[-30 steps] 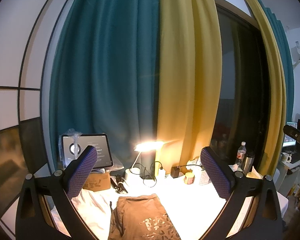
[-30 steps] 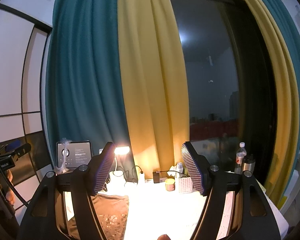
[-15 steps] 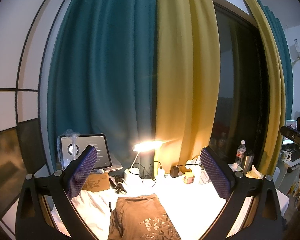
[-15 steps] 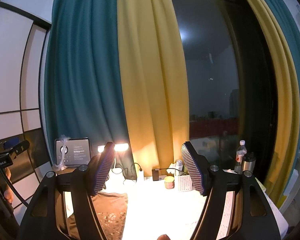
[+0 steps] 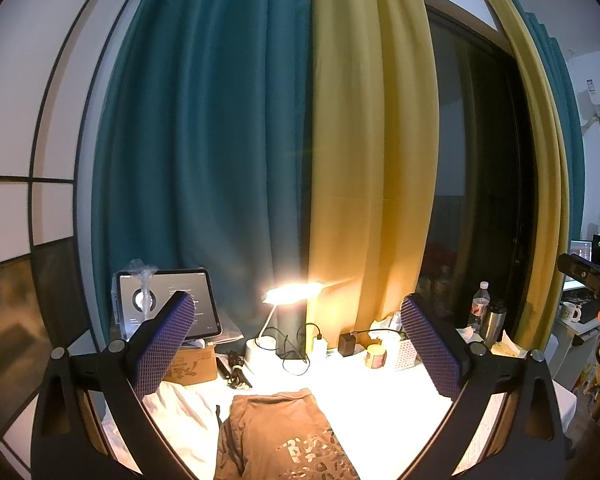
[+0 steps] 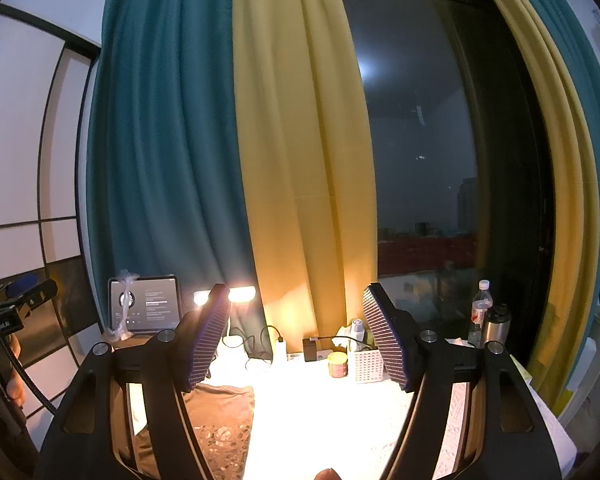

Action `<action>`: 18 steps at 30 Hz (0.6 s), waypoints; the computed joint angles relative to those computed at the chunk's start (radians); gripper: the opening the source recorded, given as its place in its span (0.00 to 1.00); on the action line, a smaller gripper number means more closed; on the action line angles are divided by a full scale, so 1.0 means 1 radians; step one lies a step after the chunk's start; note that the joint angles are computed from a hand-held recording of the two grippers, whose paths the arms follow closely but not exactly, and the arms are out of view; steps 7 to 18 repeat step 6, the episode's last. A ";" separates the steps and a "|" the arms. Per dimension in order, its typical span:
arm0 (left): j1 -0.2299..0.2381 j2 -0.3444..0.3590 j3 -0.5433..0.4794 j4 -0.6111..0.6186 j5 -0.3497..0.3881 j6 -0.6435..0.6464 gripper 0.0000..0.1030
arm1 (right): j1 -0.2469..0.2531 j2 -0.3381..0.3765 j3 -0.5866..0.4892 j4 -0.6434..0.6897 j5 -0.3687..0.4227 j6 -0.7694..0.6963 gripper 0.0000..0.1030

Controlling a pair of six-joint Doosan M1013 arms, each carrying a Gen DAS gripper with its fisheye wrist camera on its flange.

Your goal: Fold small clothes

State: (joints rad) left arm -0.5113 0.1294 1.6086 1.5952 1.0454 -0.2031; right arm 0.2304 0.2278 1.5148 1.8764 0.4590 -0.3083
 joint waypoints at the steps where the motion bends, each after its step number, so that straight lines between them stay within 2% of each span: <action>1: 0.000 0.000 -0.001 -0.001 0.000 0.002 0.99 | 0.000 0.000 0.000 -0.002 0.000 0.002 0.70; 18: 0.002 -0.002 0.003 0.007 -0.007 -0.002 0.99 | 0.000 0.001 0.000 -0.007 -0.001 0.007 0.70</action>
